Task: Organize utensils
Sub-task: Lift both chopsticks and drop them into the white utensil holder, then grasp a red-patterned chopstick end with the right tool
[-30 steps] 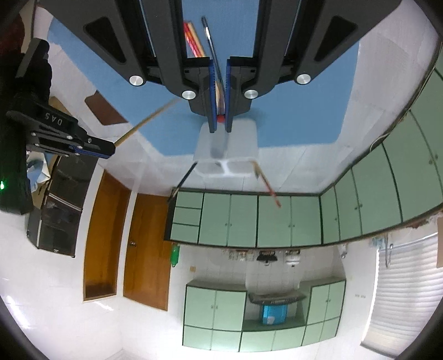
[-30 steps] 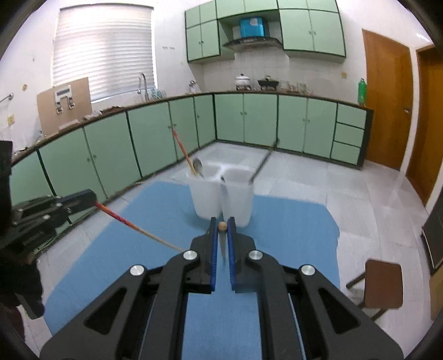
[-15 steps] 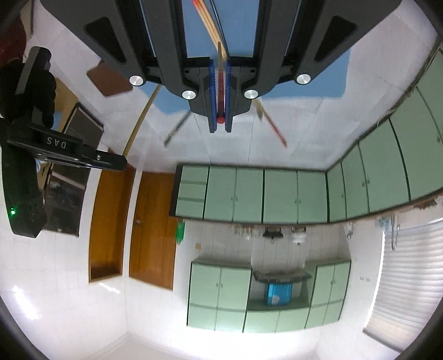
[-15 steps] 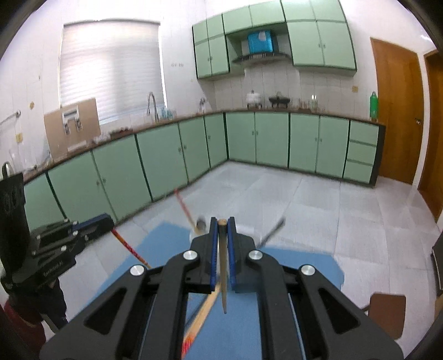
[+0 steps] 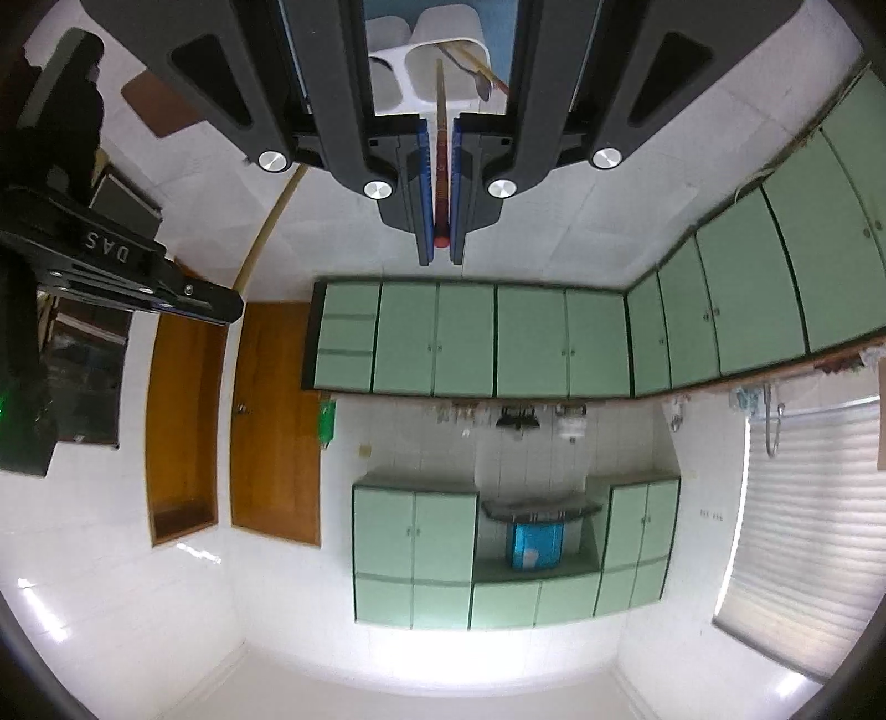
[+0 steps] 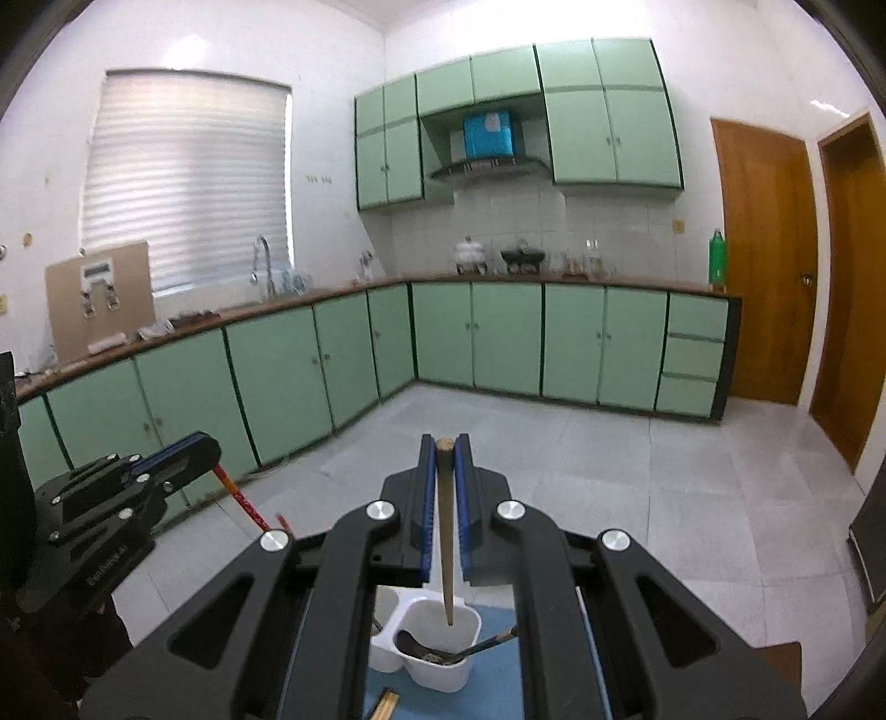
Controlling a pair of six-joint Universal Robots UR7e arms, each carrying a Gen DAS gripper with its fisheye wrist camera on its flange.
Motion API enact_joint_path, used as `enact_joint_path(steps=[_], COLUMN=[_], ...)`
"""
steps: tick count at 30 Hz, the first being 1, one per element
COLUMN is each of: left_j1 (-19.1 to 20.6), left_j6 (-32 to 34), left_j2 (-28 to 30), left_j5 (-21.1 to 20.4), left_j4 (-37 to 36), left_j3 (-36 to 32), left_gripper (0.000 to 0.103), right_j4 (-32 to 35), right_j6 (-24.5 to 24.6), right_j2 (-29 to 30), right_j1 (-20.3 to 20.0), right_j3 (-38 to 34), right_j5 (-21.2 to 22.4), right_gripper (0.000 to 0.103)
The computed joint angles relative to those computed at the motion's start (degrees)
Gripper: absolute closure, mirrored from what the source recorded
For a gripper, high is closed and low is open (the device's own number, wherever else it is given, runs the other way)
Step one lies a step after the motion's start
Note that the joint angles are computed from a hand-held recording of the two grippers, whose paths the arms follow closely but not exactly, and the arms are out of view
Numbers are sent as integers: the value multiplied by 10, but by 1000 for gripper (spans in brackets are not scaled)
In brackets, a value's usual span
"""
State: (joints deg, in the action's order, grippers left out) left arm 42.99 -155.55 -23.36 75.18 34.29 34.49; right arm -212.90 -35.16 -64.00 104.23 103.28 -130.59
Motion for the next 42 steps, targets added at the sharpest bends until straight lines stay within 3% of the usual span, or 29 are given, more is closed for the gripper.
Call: enact_joint_path(steps=[3,6,12,20,24,29,33,42], left_j1=[7,11,14,8,12,23,45,58], left_j6=[-6,-13,-13,-19,-37,-52,-71,-92], left_j2=[58,79,26,-107,-157,-178,-164,-157], left_j5=[-6,-10,-1,-23,-40,-77,-92,-113], left_j4=[69,99,64,-23,-58,-70,-40,-44], left_j3=[-86,-111,-21,212,326,419,439,480], left_gripper=[97,90,81,65,64,61,61,61], right_j4=[20,8,-48,-161,-208,-235,-215,-151], right_j6=[11,2,-11,-12,32,123,216,302], right_j2=[11,18,16,5,26,71,111,174], right_j1=[-13,-19,-7,20,21,12,-4,-9], right_j3=[-1,8,41,148,213,273,307,311], right_j5=[-14,-20,-27,-45,-63,-81,-76,-86], right_gripper=[95,93,71,44,34,30,30,30])
